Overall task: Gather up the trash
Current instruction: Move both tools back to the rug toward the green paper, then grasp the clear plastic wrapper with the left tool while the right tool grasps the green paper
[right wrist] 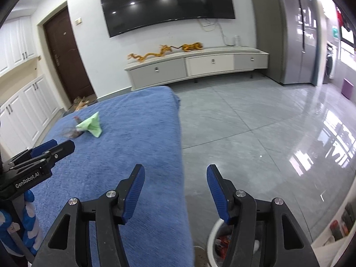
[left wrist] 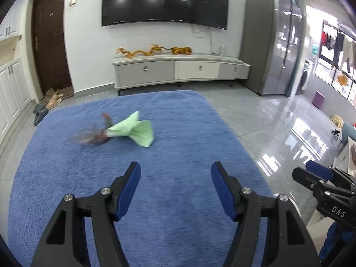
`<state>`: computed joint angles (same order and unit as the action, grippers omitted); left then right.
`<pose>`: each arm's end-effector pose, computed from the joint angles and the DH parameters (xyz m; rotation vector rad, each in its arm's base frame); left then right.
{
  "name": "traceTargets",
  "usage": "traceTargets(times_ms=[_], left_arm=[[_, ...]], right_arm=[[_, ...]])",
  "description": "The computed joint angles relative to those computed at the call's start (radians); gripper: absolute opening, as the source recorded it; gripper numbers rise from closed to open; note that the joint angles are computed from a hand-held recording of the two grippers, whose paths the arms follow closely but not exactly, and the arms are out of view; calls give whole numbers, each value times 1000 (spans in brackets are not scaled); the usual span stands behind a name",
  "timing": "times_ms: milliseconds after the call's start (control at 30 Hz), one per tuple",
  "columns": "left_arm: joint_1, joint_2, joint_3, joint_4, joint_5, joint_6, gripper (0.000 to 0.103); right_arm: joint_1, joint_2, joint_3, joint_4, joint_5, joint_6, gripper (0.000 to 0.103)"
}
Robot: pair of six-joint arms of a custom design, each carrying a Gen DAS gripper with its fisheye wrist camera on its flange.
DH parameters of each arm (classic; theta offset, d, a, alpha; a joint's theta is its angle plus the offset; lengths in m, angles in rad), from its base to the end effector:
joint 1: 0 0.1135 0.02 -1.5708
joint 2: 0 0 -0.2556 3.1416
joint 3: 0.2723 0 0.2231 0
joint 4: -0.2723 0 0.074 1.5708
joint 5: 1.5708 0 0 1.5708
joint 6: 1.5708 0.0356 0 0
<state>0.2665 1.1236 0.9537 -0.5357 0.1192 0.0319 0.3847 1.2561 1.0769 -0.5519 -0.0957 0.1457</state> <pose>0.2082 0.0524 0.2959 -0.2035 2.2613 0.0219 0.2253 0.0949 0.3042 -0.3269 2.3050 0.3799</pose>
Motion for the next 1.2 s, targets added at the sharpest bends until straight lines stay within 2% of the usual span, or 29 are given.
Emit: traceTargets(times_ms=[267, 567, 700, 967, 1100, 1200], left_arm=[[165, 70, 11, 31, 80, 45, 64], [255, 176, 31, 74, 116, 70, 64], [321, 253, 60, 90, 165, 93, 64], [476, 475, 239, 100, 277, 192, 65], [496, 597, 382, 39, 353, 261, 65], [488, 675, 462, 3, 373, 303, 65]], right_arm=[[123, 141, 91, 36, 32, 10, 56], [200, 271, 196, 51, 41, 6, 57], [221, 341, 254, 54, 27, -4, 57], [263, 559, 478, 40, -49, -32, 61], [281, 692, 628, 20, -87, -38, 61], [290, 800, 761, -8, -139, -57, 63]])
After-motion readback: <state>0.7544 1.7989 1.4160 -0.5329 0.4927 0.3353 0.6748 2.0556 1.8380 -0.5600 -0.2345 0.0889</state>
